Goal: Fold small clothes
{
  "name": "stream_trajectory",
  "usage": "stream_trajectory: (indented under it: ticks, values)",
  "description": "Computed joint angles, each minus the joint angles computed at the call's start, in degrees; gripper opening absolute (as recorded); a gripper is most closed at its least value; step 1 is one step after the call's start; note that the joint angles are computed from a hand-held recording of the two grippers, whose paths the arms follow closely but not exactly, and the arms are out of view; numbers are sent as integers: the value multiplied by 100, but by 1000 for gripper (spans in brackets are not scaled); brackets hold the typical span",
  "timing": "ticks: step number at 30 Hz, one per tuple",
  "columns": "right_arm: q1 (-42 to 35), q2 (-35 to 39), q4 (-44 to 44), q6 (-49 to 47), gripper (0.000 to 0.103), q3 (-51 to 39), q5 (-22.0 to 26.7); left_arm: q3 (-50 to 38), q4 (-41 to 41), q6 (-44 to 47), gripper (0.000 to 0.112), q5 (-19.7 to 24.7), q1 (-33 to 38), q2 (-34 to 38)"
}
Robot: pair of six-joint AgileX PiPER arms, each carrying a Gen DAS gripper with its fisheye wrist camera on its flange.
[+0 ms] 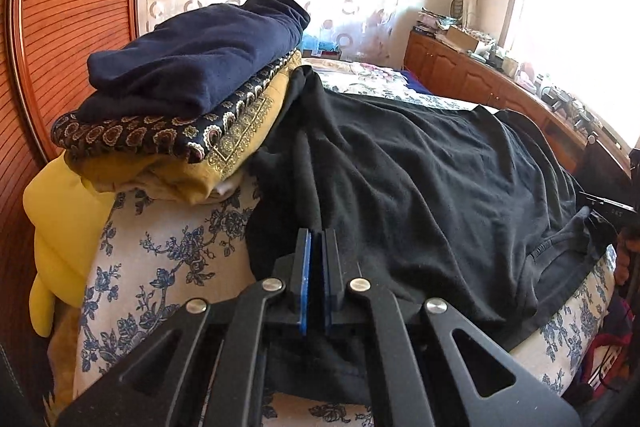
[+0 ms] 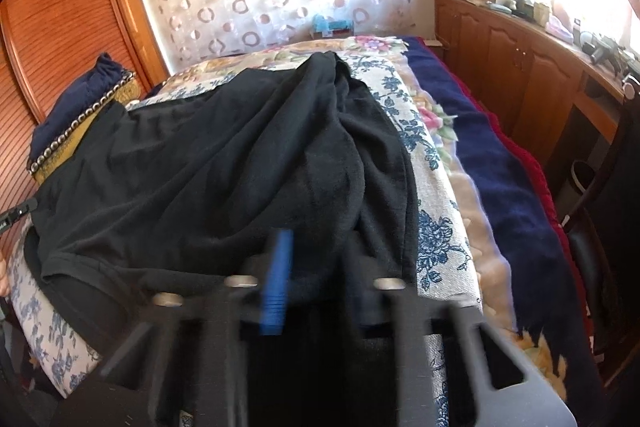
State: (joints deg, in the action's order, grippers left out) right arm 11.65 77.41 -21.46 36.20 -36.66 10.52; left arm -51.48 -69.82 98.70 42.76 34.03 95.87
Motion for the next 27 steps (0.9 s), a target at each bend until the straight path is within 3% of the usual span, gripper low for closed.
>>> stream_trajectory:
  ticks: [2, 7, 10, 12, 15, 19, 22, 27]
  values:
    - [-20, -122, 282, -354, 2, 72, -64, 47, -28, 52, 1, 59, 46, -82]
    - [132, -1083, -975, 886, 1, 334, 294, 133, 51, 47, 1, 358, 336, -330]
    - [32, -1318, -302, 181, 1, 355, 493, 174, 101, -2, 1, 256, 296, -351]
    - [120, -1184, -456, 279, 1, 331, 567, 134, 180, -140, 2, 190, 220, -283]
    - [375, -1011, -1389, 1265, 1, 333, 664, 85, 267, -225, 13, 190, 186, -206]
    - [550, -984, -1938, 1889, 2, 365, 708, 44, 423, -231, 34, 92, 127, -179]
    - [709, -928, -2419, 2374, 9, 345, 891, -20, 502, -371, 36, -81, 63, -89]
    - [876, -908, -2741, 2794, 40, 363, 925, -124, 785, -642, 38, -342, -85, 147]
